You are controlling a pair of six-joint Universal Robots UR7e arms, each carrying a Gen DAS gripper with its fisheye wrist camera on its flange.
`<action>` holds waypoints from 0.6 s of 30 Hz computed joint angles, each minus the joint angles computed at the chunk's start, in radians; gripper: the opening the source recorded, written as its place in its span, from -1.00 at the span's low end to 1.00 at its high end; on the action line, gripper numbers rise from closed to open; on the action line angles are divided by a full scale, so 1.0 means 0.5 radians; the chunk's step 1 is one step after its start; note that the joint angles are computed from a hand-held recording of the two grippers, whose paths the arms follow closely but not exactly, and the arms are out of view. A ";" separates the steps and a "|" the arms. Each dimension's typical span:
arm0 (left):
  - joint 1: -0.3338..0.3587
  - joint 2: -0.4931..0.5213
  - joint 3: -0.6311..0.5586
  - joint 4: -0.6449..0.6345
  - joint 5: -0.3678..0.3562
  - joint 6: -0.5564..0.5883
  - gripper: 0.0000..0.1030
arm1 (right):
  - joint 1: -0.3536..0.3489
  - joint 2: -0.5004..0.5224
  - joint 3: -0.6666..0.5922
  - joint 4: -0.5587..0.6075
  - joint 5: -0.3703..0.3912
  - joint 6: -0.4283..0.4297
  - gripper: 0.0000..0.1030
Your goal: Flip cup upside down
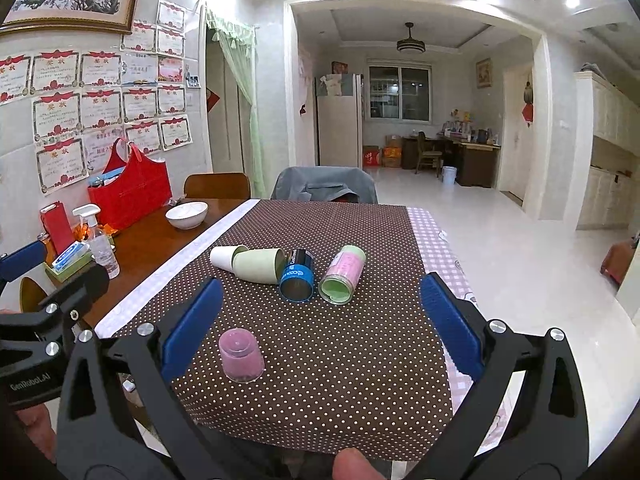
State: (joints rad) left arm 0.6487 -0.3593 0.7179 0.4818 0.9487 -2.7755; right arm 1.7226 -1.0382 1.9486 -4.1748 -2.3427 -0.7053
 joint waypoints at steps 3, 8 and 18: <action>0.001 0.002 -0.005 0.009 0.005 -0.008 0.93 | -0.004 0.000 0.005 0.006 0.001 0.010 0.88; 0.004 -0.003 0.007 -0.015 0.007 0.018 0.93 | -0.005 -0.003 0.011 0.020 -0.001 0.021 0.88; 0.017 -0.067 0.120 -0.154 0.051 0.039 0.93 | -0.023 -0.010 0.015 0.077 0.003 0.058 0.88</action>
